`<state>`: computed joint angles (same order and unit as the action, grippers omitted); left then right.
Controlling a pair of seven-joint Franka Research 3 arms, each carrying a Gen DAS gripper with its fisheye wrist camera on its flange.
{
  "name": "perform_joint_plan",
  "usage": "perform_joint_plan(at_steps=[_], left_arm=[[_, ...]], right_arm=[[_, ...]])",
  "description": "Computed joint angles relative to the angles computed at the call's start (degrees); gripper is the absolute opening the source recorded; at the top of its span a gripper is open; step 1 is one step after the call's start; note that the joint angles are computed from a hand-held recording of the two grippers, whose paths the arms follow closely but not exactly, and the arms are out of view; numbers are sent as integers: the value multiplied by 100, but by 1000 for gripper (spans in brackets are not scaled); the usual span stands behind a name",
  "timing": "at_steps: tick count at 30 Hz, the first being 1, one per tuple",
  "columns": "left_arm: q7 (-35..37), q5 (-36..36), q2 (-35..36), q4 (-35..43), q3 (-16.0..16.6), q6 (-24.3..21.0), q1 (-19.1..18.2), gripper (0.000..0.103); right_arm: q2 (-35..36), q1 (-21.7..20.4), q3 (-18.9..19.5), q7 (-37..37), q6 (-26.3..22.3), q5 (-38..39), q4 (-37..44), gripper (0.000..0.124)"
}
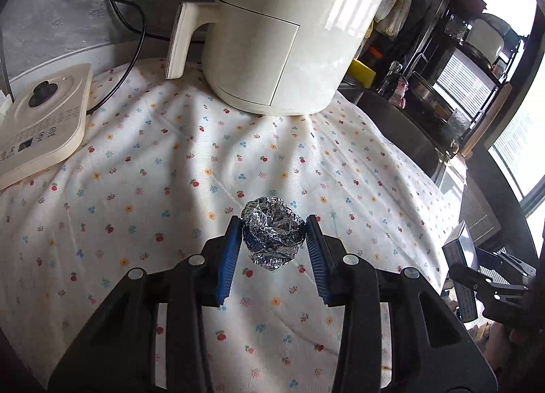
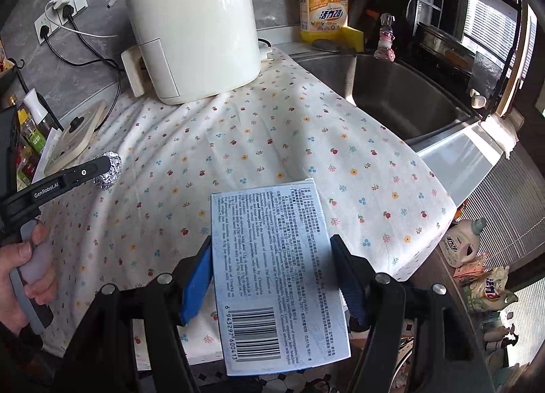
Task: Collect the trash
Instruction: 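Carry the foil ball and medicine box over the white bin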
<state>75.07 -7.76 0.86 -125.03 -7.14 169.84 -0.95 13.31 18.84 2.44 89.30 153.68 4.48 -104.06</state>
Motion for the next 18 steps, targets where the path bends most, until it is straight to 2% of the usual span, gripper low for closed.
perform_joint_plan(at_steps=[9,18], left_arm=[[-1738,1456,94,176,-198,-107,-389,39],[-2984,2643,500,942,-474,-762,-1117,39]], right_arm=[[-786,-615,-93,-900,373,788,-1005,66],[-1449,-1355,-495,-1861,436,1780,-2059,66]])
